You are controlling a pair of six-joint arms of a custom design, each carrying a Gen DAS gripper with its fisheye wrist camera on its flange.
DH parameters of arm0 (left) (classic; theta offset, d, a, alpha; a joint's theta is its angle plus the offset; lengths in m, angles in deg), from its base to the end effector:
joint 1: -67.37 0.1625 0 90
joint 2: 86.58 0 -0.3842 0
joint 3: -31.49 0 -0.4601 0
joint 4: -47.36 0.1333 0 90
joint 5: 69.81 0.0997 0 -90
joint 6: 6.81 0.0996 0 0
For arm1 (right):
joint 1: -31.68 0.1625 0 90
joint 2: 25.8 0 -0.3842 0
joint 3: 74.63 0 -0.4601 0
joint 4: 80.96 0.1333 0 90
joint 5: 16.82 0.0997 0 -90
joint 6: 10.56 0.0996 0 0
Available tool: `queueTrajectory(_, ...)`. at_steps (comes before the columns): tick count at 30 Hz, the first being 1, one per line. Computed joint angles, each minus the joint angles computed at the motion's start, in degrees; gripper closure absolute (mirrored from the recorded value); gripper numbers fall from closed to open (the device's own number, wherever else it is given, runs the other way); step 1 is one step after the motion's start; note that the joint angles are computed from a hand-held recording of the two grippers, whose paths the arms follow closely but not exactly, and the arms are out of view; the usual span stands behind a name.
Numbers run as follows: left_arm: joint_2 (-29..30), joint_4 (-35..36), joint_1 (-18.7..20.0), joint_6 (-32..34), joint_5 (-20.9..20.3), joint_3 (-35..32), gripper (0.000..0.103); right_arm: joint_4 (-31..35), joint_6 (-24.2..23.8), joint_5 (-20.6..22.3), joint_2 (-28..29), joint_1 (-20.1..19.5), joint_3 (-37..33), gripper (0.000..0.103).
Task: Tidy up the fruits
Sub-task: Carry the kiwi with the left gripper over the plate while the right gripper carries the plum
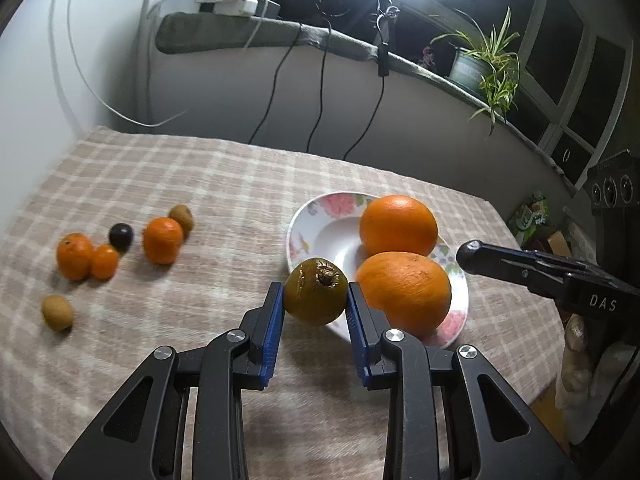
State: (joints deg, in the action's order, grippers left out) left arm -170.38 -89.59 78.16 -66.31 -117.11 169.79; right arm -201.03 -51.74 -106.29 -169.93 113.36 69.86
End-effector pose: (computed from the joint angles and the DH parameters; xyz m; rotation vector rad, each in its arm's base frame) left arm -0.3533 -0.2718 0.0842 0.5147 2.5681 -0.8968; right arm 0.0916 -0.3011 0.3476 0.8100 -2.7344 0.6925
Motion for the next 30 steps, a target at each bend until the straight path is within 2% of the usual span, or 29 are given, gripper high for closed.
queueTrajectory(6, 1.9, -1.4, 1.0, 1.4, -0.5, -1.0, 0.074, 0.1, -1.2, -0.6, -1.0, -2.9, 0.2, 0.079)
queueTrajectory(15, 3.7, -1.6, 1.9, 2.5, -0.6, -2.3, 0.074, -0.2, -2.2, -0.9, -0.7, -5.1, 0.5, 0.079)
queueTrajectory(30, 4.5, -1.4, 2.1, 2.9, -0.7, -3.0, 0.073, -0.6, -2.2, -1.9, 0.3, -5.1, 0.7, 0.079)
